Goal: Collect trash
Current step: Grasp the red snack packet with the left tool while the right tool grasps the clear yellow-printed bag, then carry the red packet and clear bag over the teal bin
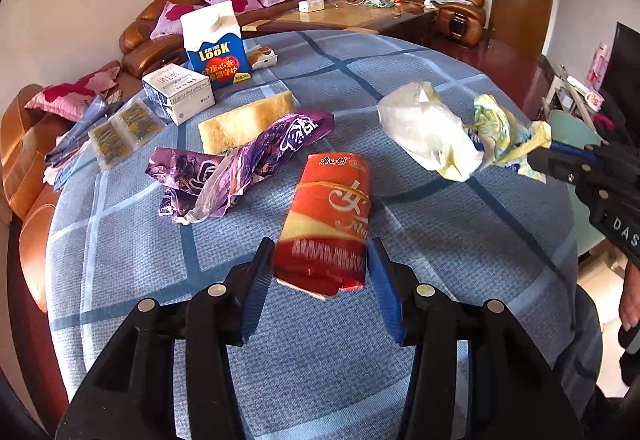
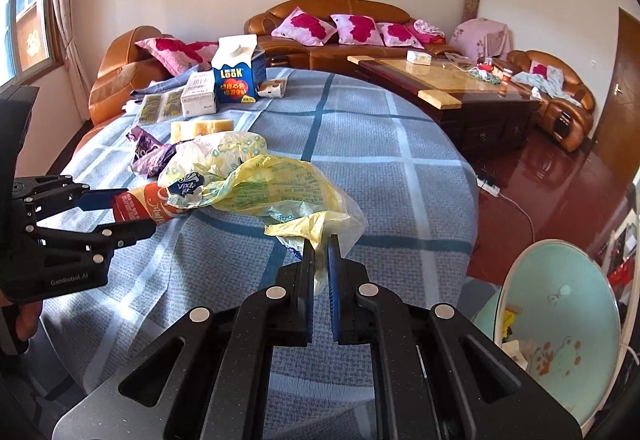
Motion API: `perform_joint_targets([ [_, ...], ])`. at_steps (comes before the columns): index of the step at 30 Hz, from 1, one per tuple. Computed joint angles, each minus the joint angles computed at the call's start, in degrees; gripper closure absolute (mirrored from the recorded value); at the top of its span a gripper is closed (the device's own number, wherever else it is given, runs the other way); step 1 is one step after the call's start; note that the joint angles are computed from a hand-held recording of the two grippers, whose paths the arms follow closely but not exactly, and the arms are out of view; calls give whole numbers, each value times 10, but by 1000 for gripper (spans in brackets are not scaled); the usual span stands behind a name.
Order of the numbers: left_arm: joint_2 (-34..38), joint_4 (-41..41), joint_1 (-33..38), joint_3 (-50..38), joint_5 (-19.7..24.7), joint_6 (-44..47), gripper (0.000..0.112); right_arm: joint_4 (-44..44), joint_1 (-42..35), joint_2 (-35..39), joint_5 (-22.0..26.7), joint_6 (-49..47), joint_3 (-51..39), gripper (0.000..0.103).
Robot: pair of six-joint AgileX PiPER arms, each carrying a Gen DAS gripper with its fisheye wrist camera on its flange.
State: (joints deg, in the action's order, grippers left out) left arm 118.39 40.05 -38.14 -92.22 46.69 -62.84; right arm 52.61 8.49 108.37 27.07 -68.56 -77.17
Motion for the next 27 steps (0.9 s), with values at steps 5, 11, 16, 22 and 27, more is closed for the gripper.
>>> perform_joint_targets([
  [5,28,-14,9,-50,16,29,47,-9,9,11,-24,11,1,96],
  [11,45,-62,23,-67,14,67,69,10,12,6,-33,-17,15,96],
  [16,16,-37,12,-26,-8,38,69,43,1,-10,-26,-44,25,96],
  [22,-12,27,-16,-29,8,-7,69,46,-27,-36,-18,-51,33,96],
  [27,4,67,-40,-81,36,-33,69,52,-46,-57,-42,-58,51,96],
])
